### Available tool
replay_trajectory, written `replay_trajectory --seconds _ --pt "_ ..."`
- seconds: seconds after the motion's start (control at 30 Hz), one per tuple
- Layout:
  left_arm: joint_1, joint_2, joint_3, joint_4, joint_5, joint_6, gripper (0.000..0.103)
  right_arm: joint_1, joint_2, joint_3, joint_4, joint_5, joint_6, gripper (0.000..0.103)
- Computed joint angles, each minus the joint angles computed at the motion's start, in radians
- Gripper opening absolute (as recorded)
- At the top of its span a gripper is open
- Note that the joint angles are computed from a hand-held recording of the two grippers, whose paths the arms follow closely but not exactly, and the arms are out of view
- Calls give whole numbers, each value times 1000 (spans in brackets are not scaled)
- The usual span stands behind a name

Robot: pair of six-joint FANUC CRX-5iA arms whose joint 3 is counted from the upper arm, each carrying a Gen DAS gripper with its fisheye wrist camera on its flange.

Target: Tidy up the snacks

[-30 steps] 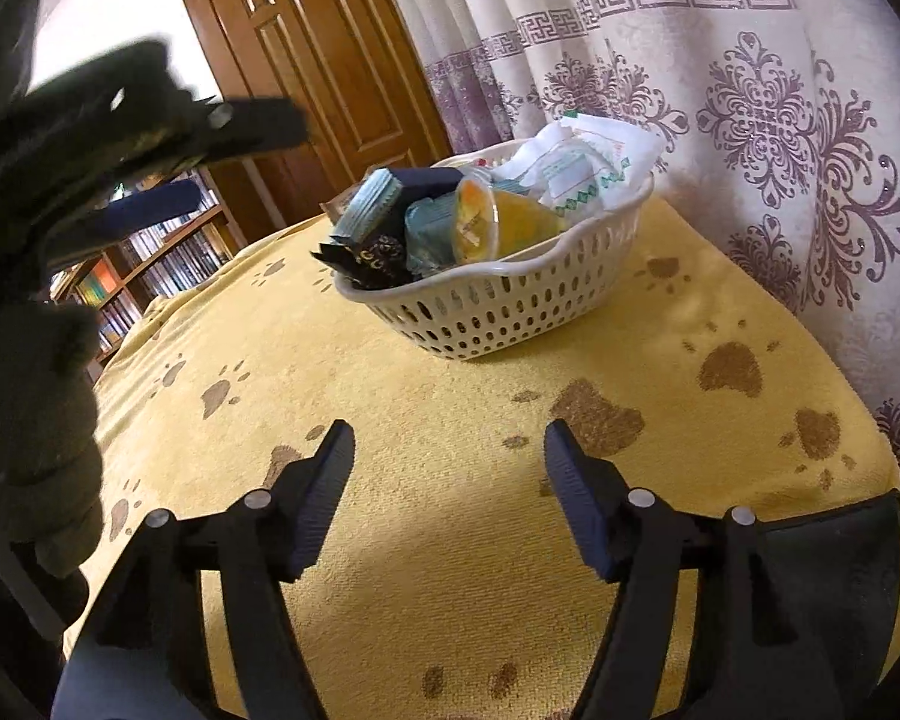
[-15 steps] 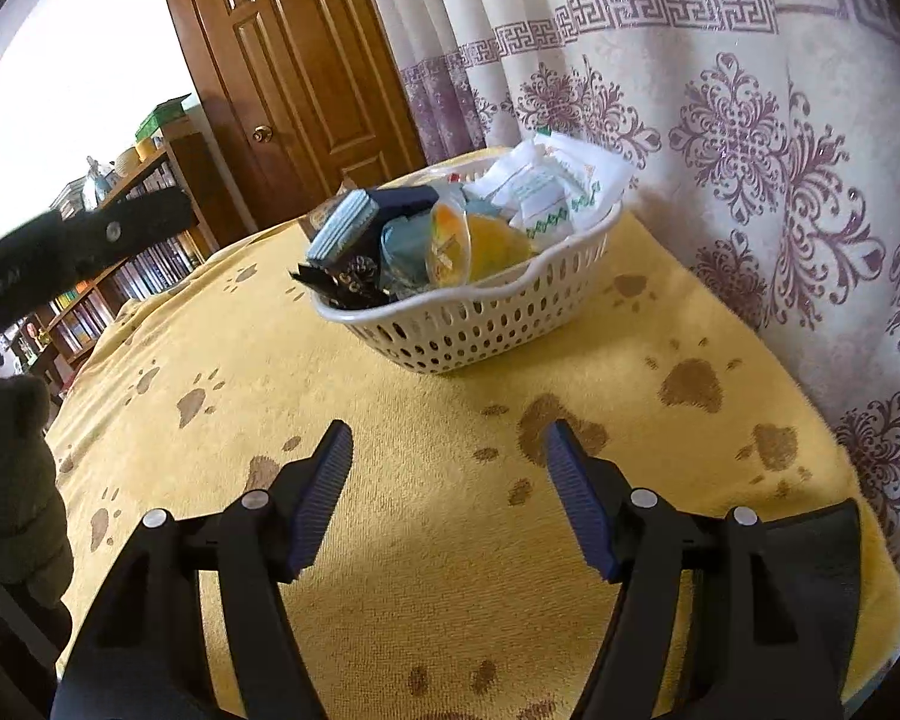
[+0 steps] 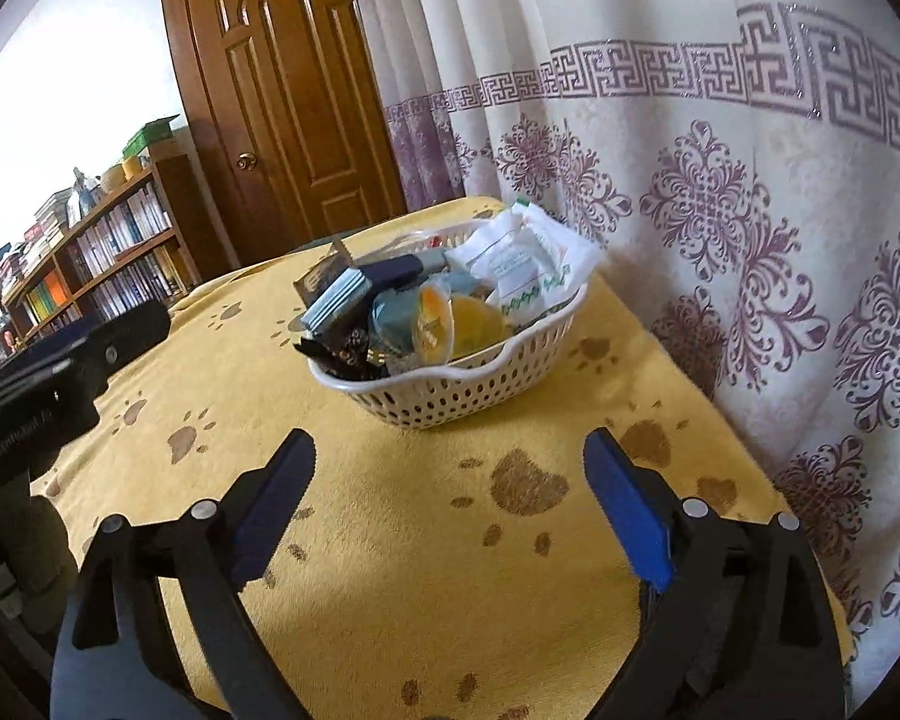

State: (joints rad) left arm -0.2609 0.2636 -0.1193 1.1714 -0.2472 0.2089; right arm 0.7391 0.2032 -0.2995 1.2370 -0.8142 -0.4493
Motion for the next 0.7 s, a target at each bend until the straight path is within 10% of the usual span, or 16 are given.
replay_trajectory --seconds 0.5,0.7 --pt "-40 -13 -60 154 78 -186 98 22 44 84 -56 -141 106 98" --pt "-122 -18 -92 399 186 -451 98 18 58 100 -89 -144 138 98"
